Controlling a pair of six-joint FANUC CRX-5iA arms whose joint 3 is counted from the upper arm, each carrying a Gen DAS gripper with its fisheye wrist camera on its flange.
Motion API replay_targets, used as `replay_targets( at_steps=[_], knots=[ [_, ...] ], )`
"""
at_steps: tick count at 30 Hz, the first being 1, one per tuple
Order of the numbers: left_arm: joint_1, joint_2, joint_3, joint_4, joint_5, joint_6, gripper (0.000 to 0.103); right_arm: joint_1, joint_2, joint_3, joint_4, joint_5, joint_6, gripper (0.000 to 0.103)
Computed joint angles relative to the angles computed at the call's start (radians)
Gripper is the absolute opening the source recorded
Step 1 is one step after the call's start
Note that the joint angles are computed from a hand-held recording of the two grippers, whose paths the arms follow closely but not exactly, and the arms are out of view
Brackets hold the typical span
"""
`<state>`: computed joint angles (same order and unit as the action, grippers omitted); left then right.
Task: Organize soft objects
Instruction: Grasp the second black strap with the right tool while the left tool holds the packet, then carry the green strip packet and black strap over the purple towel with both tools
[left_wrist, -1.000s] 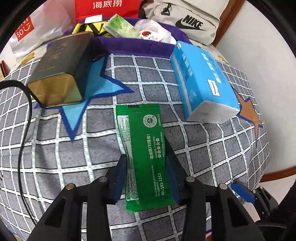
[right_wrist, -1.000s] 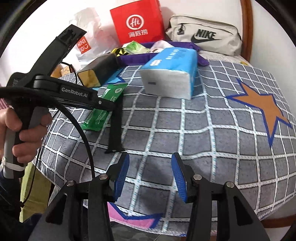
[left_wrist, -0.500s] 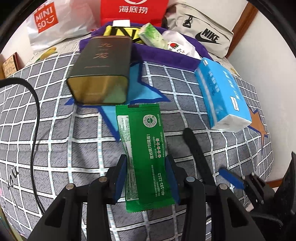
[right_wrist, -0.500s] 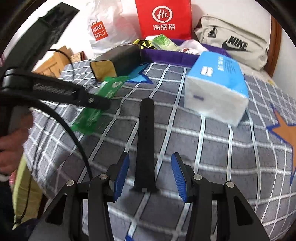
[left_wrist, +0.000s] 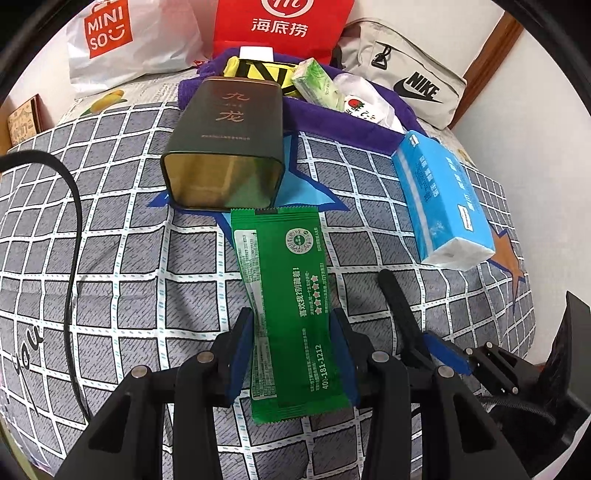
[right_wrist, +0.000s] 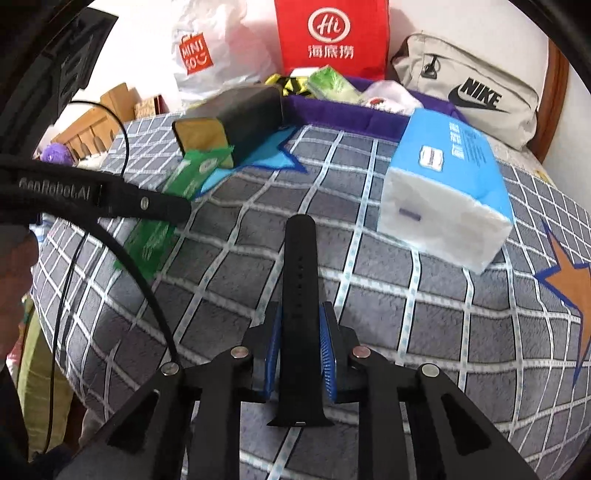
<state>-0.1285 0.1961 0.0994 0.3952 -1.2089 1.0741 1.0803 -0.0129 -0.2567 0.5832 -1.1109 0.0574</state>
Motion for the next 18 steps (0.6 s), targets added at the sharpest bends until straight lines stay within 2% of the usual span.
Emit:
replay_targets(
  at_steps=[3, 7, 13, 18],
  knots=[
    [0.003, 0.0, -0.007, 0.013, -0.004, -0.01, 0.04, 0.003, 0.02, 0.028, -0.018, -0.026, 0.015, 0.023],
    [0.005, -0.001, -0.015, 0.025, 0.002, -0.017, 0.04, -0.004, 0.026, 0.018, 0.006, -0.007, 0.02, 0.021],
    [0.014, -0.008, -0.025, 0.034, 0.017, -0.045, 0.04, -0.02, -0.017, -0.011, -0.011, 0.052, 0.009, 0.021],
    [0.027, -0.008, -0.013, 0.054, 0.007, -0.067, 0.04, -0.007, -0.045, -0.009, 0.023, 0.037, -0.013, 0.02]
  ],
)
